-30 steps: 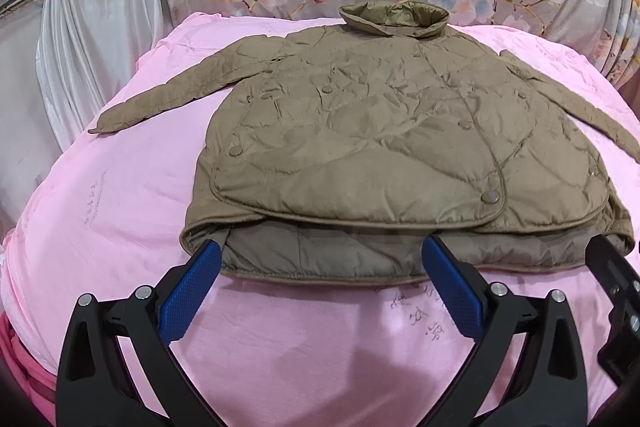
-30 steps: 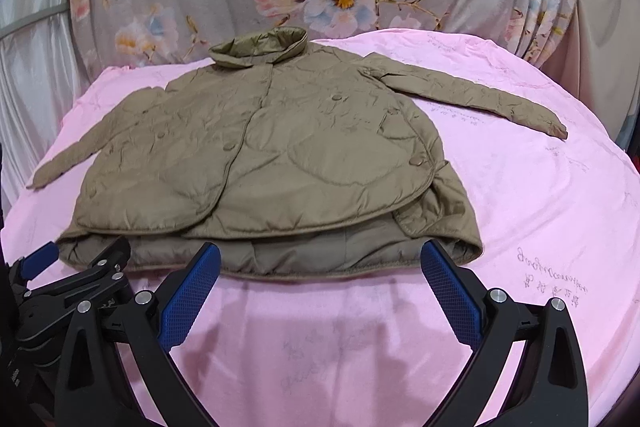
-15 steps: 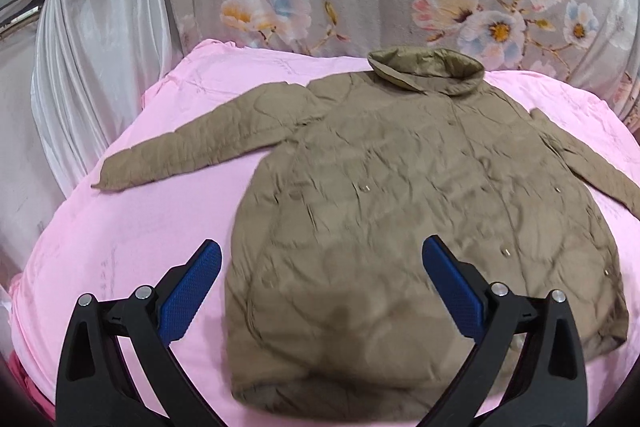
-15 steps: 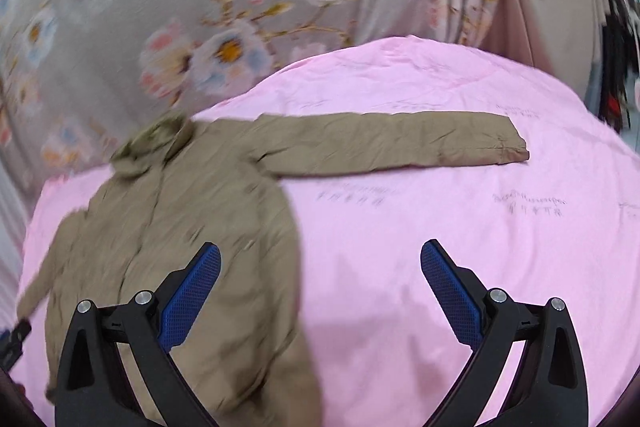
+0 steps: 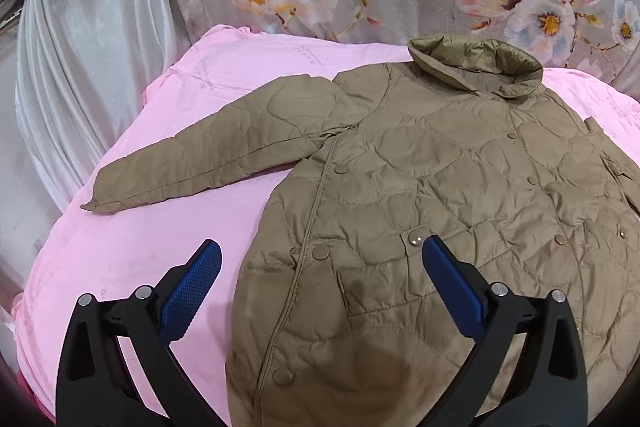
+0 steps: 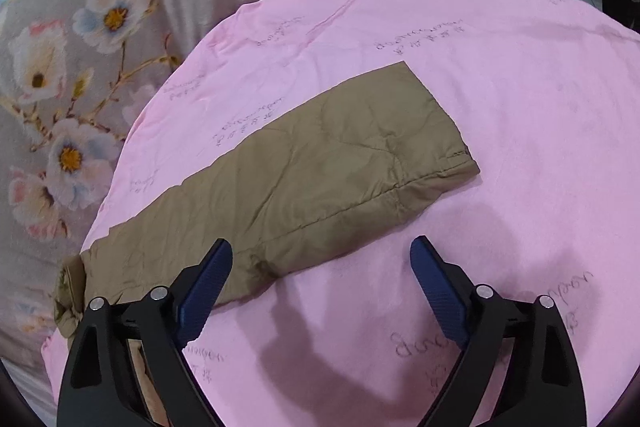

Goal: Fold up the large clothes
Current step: 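Grasp the khaki jacket sleeve cuff with the right gripper, then lift the sleeve with the right gripper and fold it across the jacket body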

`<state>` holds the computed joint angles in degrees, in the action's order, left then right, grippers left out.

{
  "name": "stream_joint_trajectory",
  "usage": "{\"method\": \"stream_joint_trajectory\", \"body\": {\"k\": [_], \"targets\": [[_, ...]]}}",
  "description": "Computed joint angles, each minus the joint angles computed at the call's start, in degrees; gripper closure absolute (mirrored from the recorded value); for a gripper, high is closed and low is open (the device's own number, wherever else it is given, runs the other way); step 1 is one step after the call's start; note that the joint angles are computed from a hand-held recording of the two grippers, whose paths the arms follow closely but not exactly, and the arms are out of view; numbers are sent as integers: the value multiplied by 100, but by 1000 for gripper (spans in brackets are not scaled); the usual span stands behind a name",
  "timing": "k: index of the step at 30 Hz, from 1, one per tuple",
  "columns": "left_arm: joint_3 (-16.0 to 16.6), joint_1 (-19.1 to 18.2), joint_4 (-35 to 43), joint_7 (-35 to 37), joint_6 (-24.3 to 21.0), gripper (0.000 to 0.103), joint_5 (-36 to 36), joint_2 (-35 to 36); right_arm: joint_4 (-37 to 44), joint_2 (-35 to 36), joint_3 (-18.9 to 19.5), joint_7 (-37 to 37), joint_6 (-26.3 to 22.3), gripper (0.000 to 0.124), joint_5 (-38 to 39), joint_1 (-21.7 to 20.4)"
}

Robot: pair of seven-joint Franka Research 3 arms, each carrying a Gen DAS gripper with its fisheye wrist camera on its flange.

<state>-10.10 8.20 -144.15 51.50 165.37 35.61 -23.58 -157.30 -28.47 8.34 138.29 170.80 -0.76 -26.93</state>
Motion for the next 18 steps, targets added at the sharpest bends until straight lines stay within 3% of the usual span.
{"method": "stream_joint_trajectory", "body": {"k": [1, 2, 3, 6, 10, 12, 14, 18], "targets": [[-60, 66, 36, -60, 2, 5, 77, 50, 72, 81, 171, 102, 27, 47, -122, -205], [-108, 124, 67, -121, 12, 5, 164, 93, 183, 167, 355, 194, -13, 60, -301, -429], [-171, 200, 105, -208, 33, 5, 290, 141, 292, 249, 436, 250, -79, 82, -446, -538], [-206, 268, 190, -356, 31, 5, 516, 227, 559, 459, 451, 460, -49, 111, -735, -622], [18, 71, 304, -171, -9, 5, 360, 362, 1030, 389, 935, 841, 223, 116, -1471, -935], [117, -15, 379, -40, -49, 5, 213, 446, 1273, 285, 1128, 803, 417, 116, -1683, -880], [161, -43, 437, 13, -96, 5, 118, 503, 1648, 322, 1230, 536, 595, 116, -1726, -583], [321, -157, 484, 215, -155, 5, -222, 566, 2506, 854, 1097, -410, 701, 116, -1466, 626]]}}
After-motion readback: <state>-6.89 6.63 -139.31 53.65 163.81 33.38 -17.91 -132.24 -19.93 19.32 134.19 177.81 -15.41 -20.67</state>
